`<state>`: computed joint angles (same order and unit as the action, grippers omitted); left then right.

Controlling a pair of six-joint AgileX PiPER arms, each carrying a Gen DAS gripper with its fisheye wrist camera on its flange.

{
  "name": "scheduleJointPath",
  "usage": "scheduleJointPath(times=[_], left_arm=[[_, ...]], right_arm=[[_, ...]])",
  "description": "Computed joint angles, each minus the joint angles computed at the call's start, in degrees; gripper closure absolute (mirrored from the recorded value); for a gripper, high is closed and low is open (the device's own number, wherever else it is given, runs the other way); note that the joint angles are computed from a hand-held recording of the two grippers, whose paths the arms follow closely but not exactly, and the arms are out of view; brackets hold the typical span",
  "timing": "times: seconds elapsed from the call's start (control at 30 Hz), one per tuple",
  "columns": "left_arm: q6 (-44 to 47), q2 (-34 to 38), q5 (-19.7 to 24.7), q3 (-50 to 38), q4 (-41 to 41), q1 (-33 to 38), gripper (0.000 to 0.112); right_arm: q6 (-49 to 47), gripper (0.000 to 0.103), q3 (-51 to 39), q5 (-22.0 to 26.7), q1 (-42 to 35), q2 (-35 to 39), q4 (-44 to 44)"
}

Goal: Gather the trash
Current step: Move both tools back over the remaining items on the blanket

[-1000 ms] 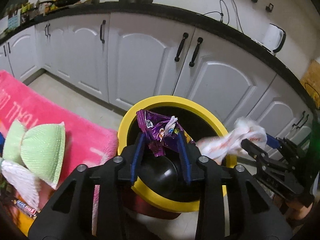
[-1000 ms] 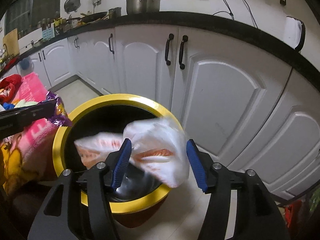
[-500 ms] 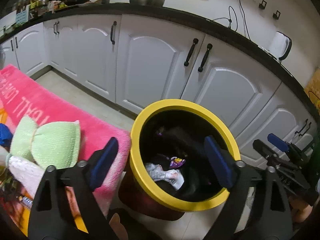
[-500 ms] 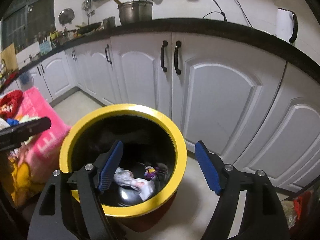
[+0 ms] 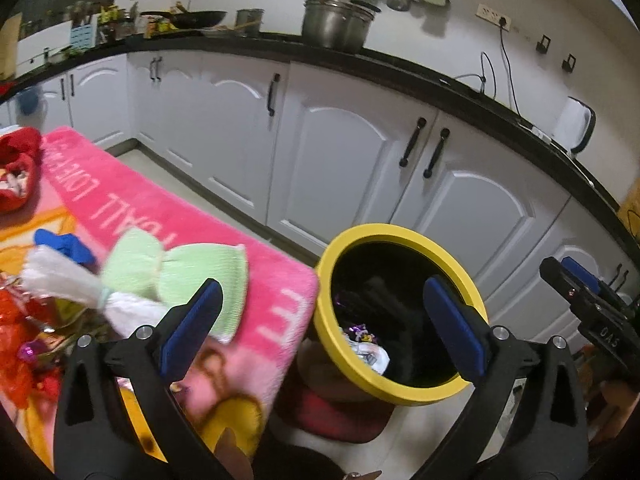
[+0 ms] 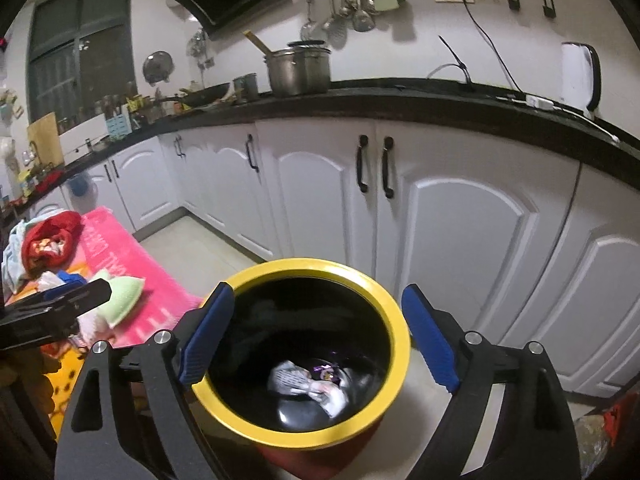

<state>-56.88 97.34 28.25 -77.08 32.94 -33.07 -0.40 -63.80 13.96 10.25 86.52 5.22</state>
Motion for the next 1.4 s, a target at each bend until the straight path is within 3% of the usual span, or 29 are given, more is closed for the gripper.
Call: scheduleJointPath(times=[0.33,0.67,1.0,1.4], left_arm=[[-12.31,-9.55,3.6,8.69,13.52,-0.1,0.02],[-17.57,-17.73,5.77,15.54,19.01,2.09,0.02],[-20.38,-24.09,6.39,21.9,20.79,5.76,0.02],[-16.02,-30.17,3.94,28.17,15.97,14.99,0.02]], right_arm=[[3.12,0.019,-2.28,2.15,6.5,-1.45,-3.41],[6.39,0.019,-4.71,3.09,14.85,-1.32,-8.18],[6.61,0.019,-8.95,4.42,22.35,1.93,-10.98],[-1.3,0.019,-18.75,8.46,28.26,11.51,-4.8]])
